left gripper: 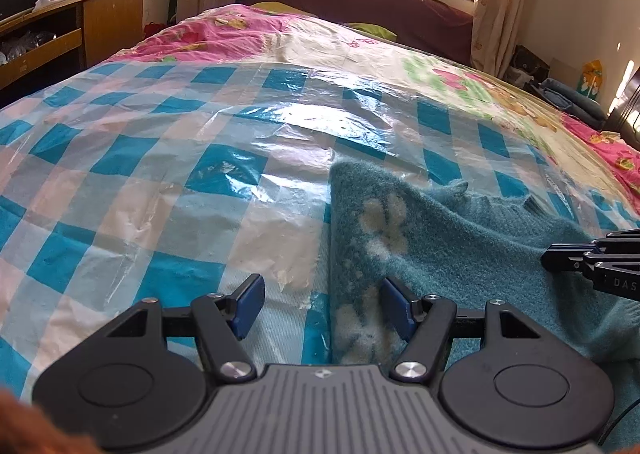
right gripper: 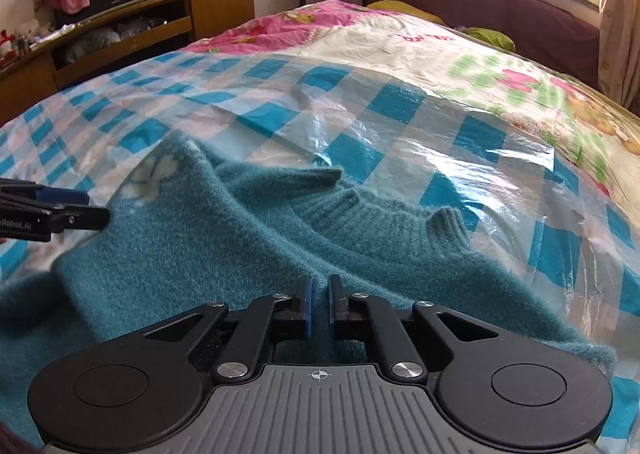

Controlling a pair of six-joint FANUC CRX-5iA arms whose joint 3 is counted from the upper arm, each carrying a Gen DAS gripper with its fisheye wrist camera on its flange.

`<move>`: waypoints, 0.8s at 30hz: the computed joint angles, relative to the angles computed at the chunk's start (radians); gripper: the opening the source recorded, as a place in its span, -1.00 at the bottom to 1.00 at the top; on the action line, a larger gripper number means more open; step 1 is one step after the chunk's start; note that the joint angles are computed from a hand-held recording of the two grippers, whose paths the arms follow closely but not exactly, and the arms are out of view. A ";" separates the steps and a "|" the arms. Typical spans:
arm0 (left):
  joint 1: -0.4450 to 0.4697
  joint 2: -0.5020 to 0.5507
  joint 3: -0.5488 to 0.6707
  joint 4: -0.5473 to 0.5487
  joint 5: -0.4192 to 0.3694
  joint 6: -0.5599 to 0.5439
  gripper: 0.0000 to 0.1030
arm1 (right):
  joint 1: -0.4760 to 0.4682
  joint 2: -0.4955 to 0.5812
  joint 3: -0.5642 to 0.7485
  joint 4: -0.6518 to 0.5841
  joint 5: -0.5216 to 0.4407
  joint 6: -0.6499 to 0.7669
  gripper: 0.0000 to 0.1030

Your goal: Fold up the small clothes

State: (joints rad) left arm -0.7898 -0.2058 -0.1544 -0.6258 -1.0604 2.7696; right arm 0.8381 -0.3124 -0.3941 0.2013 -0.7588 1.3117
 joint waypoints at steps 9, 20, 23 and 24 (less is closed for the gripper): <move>0.014 0.029 0.017 -0.004 0.024 -0.021 0.33 | 0.000 0.028 -0.021 0.079 0.043 -0.115 -0.93; 0.045 0.038 0.018 0.027 0.038 -0.062 0.37 | -0.041 0.021 0.040 -0.072 0.008 0.066 -0.76; 0.046 0.032 0.012 0.029 0.044 -0.072 0.37 | -0.071 0.055 0.104 -0.166 -0.073 0.206 -0.66; 0.046 0.032 0.012 0.030 0.045 -0.078 0.37 | -0.072 0.063 0.112 -0.171 -0.093 0.237 -0.65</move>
